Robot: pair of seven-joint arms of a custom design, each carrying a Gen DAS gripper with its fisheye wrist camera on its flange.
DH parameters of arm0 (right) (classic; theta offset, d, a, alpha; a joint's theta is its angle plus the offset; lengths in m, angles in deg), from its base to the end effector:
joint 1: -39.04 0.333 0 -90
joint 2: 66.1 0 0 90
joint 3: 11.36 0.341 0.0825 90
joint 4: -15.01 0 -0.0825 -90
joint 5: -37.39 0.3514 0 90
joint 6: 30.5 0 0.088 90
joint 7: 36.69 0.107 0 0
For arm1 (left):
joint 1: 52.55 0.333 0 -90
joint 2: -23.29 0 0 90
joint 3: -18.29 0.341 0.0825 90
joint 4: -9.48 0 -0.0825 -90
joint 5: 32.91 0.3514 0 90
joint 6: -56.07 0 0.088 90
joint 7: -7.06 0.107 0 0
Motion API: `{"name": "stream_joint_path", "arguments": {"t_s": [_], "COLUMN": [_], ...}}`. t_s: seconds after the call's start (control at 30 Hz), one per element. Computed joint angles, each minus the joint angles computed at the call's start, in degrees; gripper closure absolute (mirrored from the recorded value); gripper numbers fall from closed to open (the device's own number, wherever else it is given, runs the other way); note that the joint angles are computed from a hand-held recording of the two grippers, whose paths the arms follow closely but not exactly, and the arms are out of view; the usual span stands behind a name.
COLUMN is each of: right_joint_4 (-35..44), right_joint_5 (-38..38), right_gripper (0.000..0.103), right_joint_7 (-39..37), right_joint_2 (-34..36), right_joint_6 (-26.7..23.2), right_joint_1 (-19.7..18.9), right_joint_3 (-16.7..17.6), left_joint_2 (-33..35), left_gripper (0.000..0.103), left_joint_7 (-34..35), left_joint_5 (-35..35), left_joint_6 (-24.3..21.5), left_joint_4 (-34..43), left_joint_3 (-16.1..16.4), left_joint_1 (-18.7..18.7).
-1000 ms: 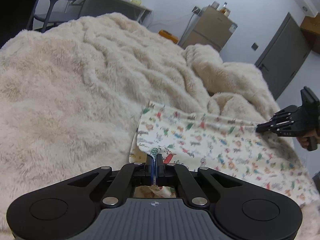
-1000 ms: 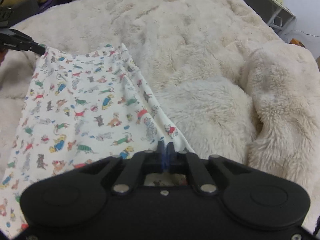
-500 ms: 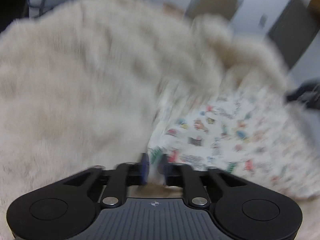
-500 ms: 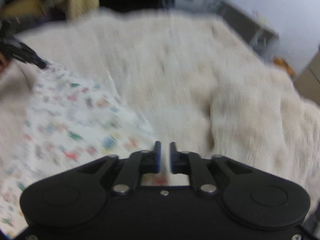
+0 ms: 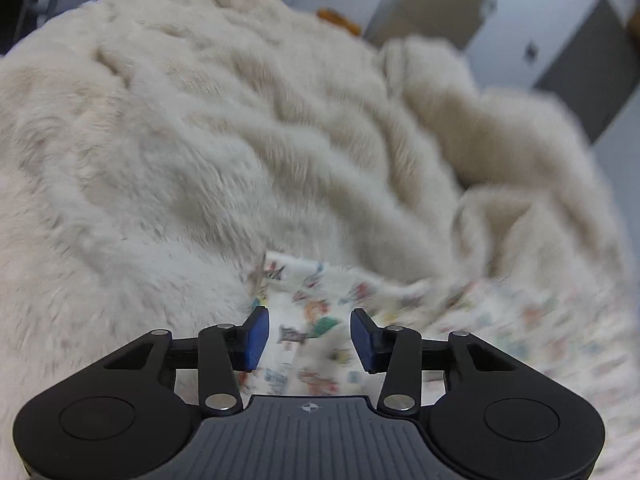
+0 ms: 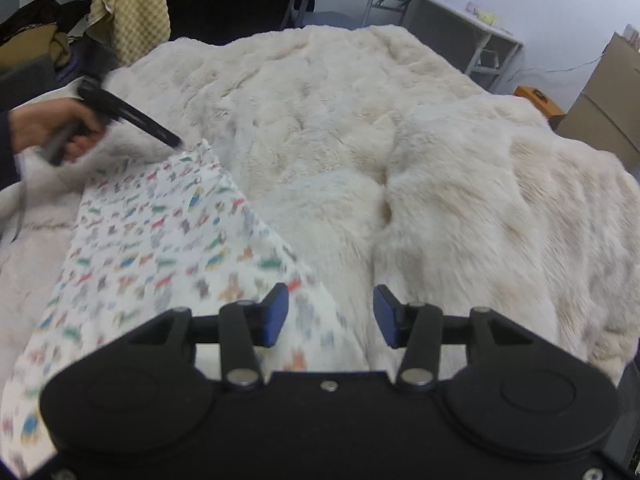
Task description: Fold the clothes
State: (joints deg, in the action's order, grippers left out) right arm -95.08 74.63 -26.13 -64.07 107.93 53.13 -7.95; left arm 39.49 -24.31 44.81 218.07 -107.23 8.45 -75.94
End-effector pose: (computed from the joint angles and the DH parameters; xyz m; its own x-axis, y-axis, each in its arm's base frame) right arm 0.5503 0.1763 0.5591 0.9246 -0.3286 0.1929 -0.1503 -0.7796 -0.6079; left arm 0.4697 -0.3593 0.3833 0.1895 -0.9158 0.3542 -0.6930 -0.3803 -0.6125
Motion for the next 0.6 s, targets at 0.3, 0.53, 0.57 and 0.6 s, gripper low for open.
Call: {"name": "stream_joint_path", "arguments": {"t_s": [0.3, 0.53, 0.57, 0.6], "right_joint_4": [-9.3, -17.9, -19.3, -20.5], "right_joint_5": [14.4, 22.9, 24.1, 24.8], "right_gripper": [0.059, 0.059, 0.057, 0.055], "right_joint_7": [-3.6, -2.1, -1.3, -0.8], "right_joint_2": [-8.4, -15.0, -16.1, -17.1], "right_joint_6": [-4.9, -6.6, -7.3, -7.7], "right_joint_1": [-7.1, -12.7, -13.5, -14.0], "right_joint_3": [-6.3, -11.1, -12.1, -12.5], "left_joint_2": [-3.6, 3.3, 2.9, 1.7], "left_gripper": [0.1, 0.077, 0.076, 0.069], "left_joint_7": [-1.8, 25.7, 22.6, 18.8], "left_joint_5": [7.9, -13.4, -13.0, -12.0], "left_joint_6": [-13.3, -38.8, -40.9, -39.9], "left_joint_4": [0.0, 13.2, 13.3, 12.3], "left_joint_3": [-0.1, -3.5, -3.7, -3.8], "left_joint_1": [-3.3, -7.5, -8.8, -9.6]}}
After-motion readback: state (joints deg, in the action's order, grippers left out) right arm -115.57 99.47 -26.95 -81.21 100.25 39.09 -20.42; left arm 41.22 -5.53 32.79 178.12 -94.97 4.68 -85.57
